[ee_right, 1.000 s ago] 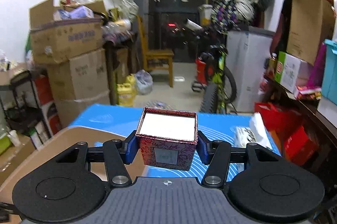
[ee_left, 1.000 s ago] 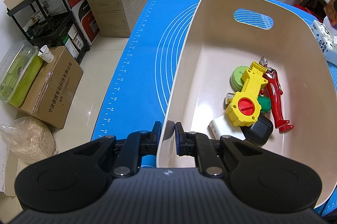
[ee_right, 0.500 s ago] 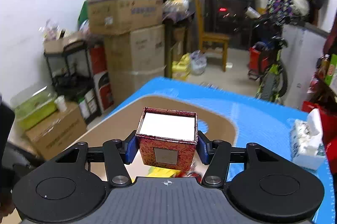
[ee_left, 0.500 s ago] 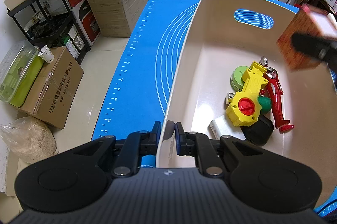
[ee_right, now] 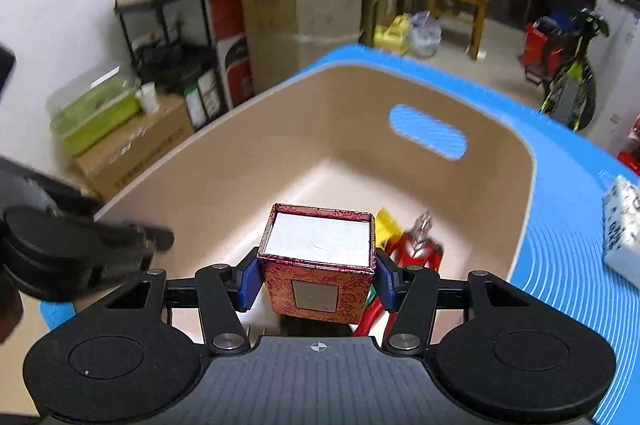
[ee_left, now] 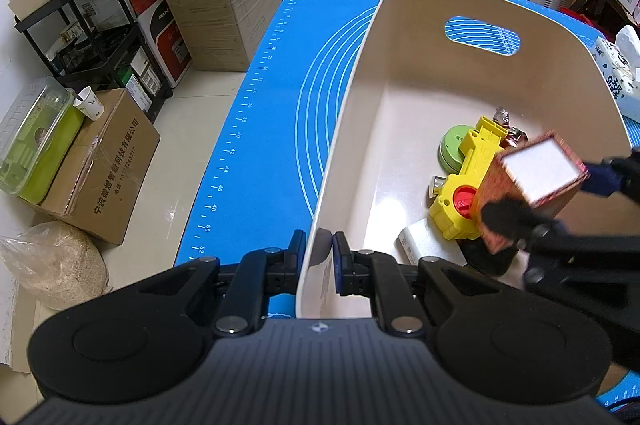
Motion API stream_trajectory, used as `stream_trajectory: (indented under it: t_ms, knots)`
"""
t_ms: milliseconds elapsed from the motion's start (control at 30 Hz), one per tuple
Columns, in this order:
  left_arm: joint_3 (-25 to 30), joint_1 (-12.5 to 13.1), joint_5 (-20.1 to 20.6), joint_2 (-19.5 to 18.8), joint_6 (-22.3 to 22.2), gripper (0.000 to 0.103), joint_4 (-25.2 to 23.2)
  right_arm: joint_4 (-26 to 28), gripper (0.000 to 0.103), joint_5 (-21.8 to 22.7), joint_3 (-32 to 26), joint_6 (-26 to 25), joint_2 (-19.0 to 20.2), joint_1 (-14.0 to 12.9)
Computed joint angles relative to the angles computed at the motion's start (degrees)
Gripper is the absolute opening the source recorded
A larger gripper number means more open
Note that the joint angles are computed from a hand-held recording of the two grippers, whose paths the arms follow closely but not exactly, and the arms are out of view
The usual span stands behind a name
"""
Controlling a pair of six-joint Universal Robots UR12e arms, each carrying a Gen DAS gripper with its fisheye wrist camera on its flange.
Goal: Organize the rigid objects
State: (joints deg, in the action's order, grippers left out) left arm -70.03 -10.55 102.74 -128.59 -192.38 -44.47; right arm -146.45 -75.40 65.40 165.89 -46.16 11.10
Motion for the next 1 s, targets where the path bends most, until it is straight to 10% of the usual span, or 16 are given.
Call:
stream_trajectory:
  t_ms: [433, 633, 1000]
  knots:
    - [0.09, -0.12, 0.9, 0.08, -0.05, 0.018, -0.02, 1.93, 0.078, 1.73, 0.36, 0.9, -0.66, -0.1]
    - [-0.39, -0.79, 2.29, 0.57, 0.36, 0.073, 3.22, 0.49, 0.084, 2.22, 1.86, 4.35, -2.42, -0.97]
    - [0.42, -3.48, 7.79, 2.08, 3.9, 0.088, 8.19, -5.99, 0.096, -0.39, 7.06, 12.04, -7.77, -3.34]
